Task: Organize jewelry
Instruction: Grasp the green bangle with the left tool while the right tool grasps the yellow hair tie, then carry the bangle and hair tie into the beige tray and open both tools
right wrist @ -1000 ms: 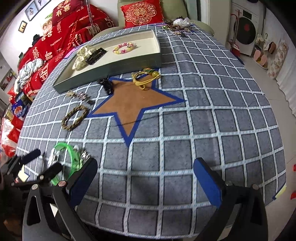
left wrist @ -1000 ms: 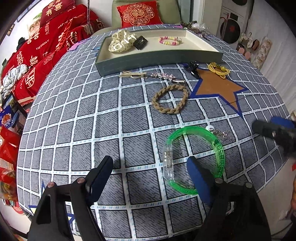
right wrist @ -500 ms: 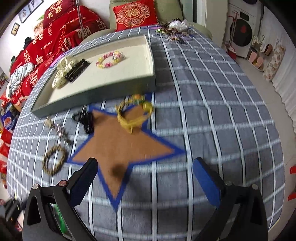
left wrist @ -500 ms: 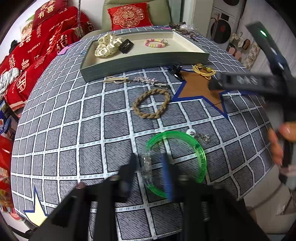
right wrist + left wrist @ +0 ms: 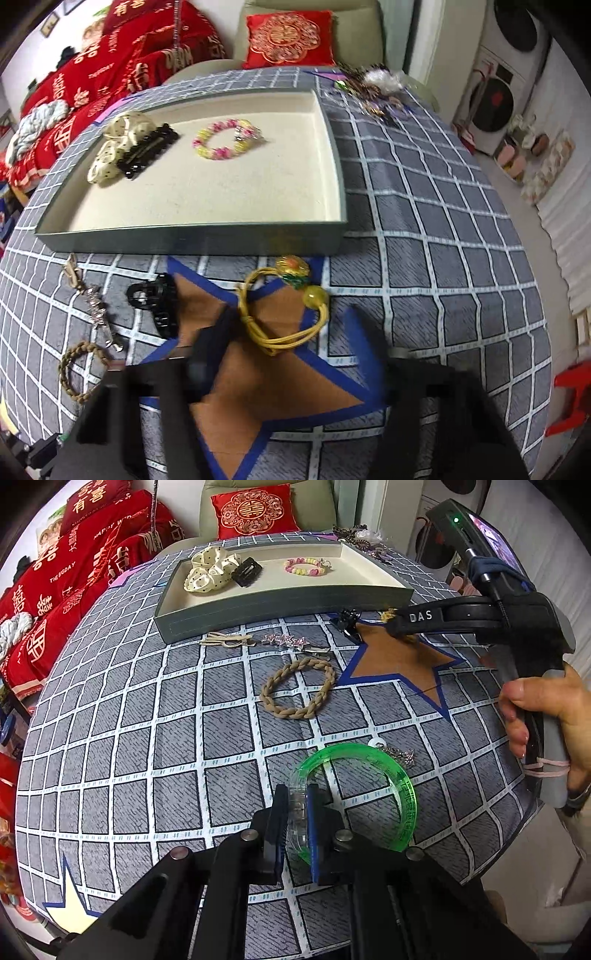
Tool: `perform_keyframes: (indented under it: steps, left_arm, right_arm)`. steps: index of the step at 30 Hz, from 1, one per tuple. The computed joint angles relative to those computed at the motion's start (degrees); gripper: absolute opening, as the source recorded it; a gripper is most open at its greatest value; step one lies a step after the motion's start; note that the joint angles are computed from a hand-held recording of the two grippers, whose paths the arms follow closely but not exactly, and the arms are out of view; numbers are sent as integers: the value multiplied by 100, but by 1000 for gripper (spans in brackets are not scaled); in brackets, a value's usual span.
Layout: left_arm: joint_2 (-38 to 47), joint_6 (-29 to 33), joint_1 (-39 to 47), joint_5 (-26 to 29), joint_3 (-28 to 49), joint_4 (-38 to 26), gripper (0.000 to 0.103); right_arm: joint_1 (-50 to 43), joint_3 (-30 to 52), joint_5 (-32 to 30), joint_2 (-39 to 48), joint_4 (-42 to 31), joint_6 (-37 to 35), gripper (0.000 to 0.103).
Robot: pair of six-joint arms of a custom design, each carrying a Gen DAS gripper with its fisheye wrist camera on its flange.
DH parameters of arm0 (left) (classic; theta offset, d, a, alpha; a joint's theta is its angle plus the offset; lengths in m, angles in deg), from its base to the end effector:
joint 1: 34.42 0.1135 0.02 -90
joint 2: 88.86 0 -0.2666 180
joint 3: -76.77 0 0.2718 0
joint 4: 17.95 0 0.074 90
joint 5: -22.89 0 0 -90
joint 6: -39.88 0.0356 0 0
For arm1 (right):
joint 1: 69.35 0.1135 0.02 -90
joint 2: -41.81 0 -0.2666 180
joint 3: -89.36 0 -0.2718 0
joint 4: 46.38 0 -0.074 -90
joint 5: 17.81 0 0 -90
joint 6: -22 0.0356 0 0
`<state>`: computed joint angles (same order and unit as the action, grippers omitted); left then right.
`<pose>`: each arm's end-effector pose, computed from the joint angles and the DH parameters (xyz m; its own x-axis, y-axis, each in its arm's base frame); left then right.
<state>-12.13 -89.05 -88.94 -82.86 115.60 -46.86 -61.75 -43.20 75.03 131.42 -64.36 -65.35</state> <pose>0.1332 -0.1702 0.1065 -0.8685 0.1766 -0.4631 0.2262 0.9726 -0.0533 0.2720 0.0345 0.1026 -0.8638 -0.0687 -0.4992 -0.0678 0.9975 -0.0199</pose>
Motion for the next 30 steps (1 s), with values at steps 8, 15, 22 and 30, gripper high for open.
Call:
perform_keyframes:
  steps: [8, 15, 22, 30]
  left_arm:
    - [-355, -45, 112, 193, -186, 54, 18]
    - [-910, -4, 272, 214, -329, -143, 18]
    - [-1403, 129, 490, 206, -359, -418, 18]
    - [-1752, 469, 948, 273, -218, -630, 18]
  right_arm:
    - [-243, -323, -360, -579, -193, 109, 7]
    - [-650, -744, -1014, -1524, -594, 72, 7]
    - [-835, -952, -1392, -2293, -1144, 86, 7]
    - [-1006, -957, -1706, -2852, -1653, 53, 7]
